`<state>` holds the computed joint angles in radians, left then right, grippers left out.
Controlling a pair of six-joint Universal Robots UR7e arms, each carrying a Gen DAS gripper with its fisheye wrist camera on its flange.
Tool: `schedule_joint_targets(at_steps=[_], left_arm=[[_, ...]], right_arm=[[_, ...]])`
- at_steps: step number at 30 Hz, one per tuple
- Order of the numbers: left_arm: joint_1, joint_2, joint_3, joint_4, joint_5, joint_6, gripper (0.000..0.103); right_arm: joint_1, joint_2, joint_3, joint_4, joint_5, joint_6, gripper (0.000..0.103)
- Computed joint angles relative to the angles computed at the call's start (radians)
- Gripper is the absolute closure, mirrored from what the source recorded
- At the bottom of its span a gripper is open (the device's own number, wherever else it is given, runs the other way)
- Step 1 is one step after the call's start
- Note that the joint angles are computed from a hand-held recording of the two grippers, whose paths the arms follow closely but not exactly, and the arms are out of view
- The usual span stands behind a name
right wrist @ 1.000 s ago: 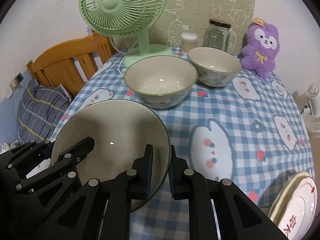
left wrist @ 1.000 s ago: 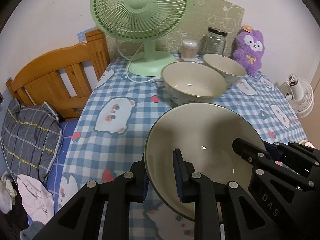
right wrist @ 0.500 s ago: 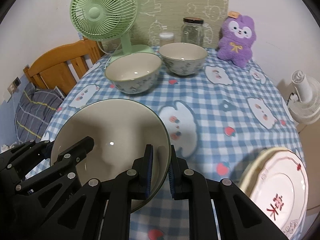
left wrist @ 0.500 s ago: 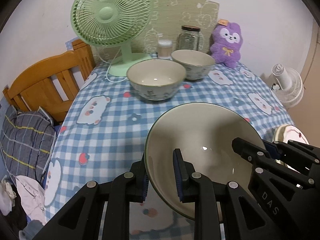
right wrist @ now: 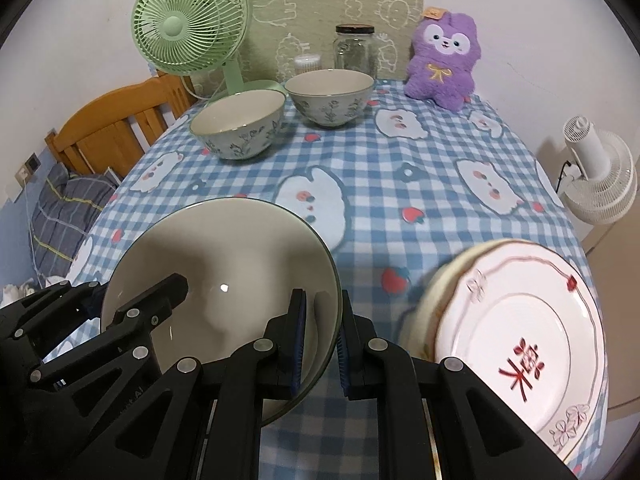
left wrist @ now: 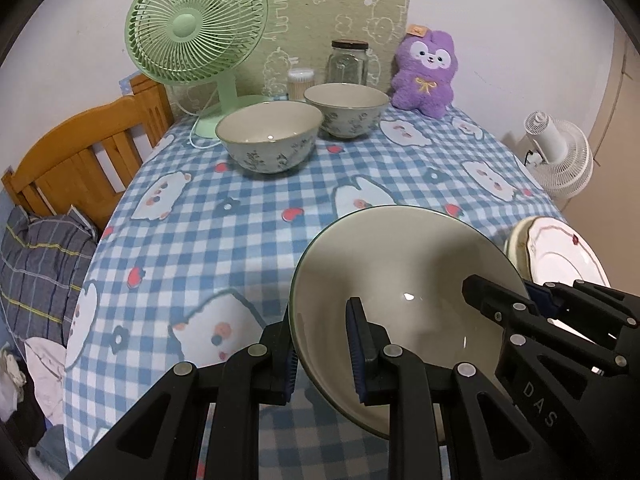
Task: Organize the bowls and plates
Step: 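Lift the beige bowl and carry it toward the plate stack, then lower the beige bowl beside the plate stack and open both grippers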
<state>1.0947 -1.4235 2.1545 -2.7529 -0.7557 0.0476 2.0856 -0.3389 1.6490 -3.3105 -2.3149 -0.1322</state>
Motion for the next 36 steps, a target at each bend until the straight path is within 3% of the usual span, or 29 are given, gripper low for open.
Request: schedule_joint_targets(at_steps=[19,23,26,28,33,36], left_arm=[[-0.005,-0.016,0.043,0.023,0.004,-0.064,0.083],[-0.005,-0.006,0.038,0.016,0.0,-0.039,0.068],[-0.006,-0.002,0.035,0.007,0.004,-0.034,0.065],[-0.003,-0.002,0.029,0.012,0.002,-0.042,0.063],[0.009,-0.004,0.011,0.035,-0.001,-0.068,0.051],[0.004,-0.01,0.009,0.041,0.004,-0.066,0.047]], right_arm=[[-0.012,-0.018,0.066,-0.028,0.022,-0.008,0.086],[-0.016,-0.02,0.07,-0.04,0.036,-0.007,0.085],[-0.016,-0.021,0.072,-0.047,0.041,-0.011,0.084],[-0.015,-0.02,0.067,-0.04,0.034,-0.013,0.081],[-0.019,-0.024,0.072,-0.071,0.02,-0.006,0.041],[-0.028,-0.044,0.089,-0.082,0.044,0.005,0.039]])
